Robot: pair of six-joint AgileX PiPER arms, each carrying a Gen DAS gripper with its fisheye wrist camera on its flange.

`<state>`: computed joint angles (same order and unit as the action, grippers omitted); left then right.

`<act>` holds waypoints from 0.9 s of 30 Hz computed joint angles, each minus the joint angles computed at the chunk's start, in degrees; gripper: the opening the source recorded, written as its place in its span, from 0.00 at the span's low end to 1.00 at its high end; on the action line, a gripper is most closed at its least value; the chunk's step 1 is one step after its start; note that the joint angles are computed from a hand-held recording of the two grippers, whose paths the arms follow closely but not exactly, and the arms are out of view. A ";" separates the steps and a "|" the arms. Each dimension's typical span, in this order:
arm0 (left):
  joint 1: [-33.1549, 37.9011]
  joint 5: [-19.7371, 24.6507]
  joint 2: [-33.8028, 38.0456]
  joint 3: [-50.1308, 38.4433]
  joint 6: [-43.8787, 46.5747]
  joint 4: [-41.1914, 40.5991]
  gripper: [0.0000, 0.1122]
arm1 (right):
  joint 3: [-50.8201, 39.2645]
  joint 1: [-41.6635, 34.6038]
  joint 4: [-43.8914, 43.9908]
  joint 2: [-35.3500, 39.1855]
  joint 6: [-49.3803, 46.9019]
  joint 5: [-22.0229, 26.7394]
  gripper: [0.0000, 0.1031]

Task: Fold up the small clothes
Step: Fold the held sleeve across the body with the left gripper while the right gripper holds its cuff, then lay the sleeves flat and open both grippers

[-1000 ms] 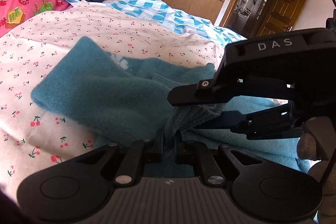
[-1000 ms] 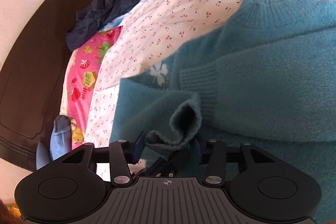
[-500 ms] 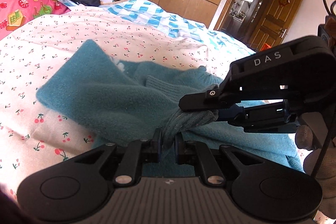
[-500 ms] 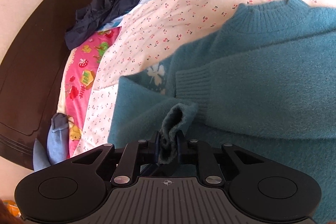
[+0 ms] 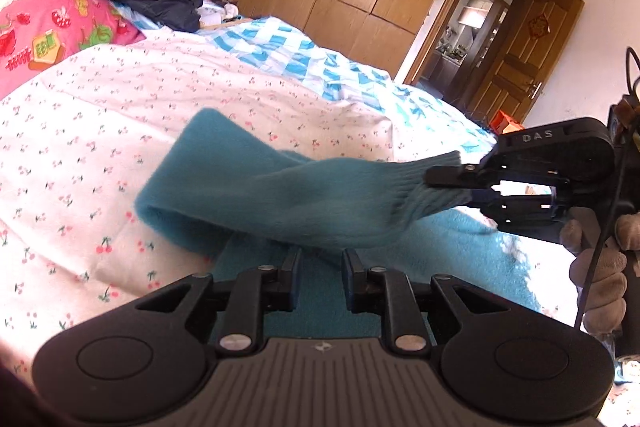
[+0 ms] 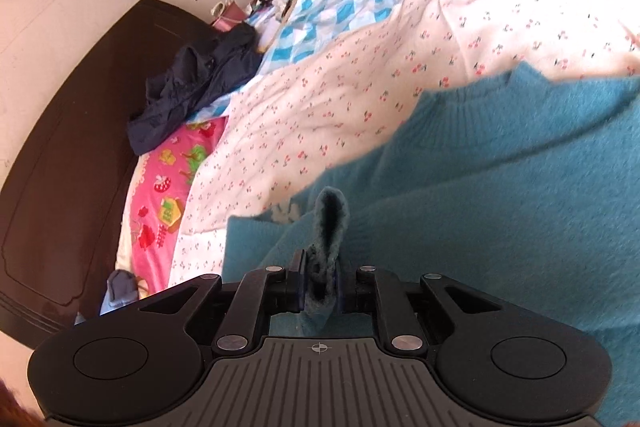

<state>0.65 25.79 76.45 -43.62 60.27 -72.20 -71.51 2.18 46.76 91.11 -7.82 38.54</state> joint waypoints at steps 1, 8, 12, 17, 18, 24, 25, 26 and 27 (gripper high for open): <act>-0.49 -0.26 0.33 -0.63 0.34 -0.50 0.23 | -0.32 -1.51 0.34 -0.37 -0.65 0.31 0.14; -4.93 -4.63 5.53 -4.91 0.58 -0.93 0.30 | 3.89 -14.08 0.95 -5.02 -5.13 0.43 0.13; -8.90 -8.50 9.78 -7.03 -7.99 9.10 0.31 | 7.55 -18.98 -2.37 -2.64 -4.16 -0.97 0.13; -11.90 -9.64 13.52 -8.11 -24.88 27.91 0.31 | 11.81 -21.59 1.74 0.96 -8.29 -2.02 0.18; -12.10 -9.98 13.34 -7.53 -24.67 28.07 0.31 | 12.97 -22.57 4.53 0.37 -10.67 -1.62 0.18; -13.05 -9.26 12.31 -7.85 -24.82 28.38 0.31 | 14.23 -25.55 5.96 -3.25 -13.50 1.07 0.30; -13.42 -9.21 12.19 -8.07 -25.24 28.83 0.31 | 14.47 -26.24 7.14 -3.61 -14.26 1.70 0.36; -13.70 -9.15 12.01 -8.08 -25.22 28.83 0.31 | 14.81 -27.06 8.81 -3.76 -15.52 2.53 0.43; -13.93 -9.14 11.84 -8.05 -25.22 28.80 0.31 | 14.86 -27.48 10.09 -3.51 -16.68 3.49 0.46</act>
<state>-13.28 16.64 88.29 -51.67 35.05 -43.40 -56.65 -25.31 56.85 87.60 -24.50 42.04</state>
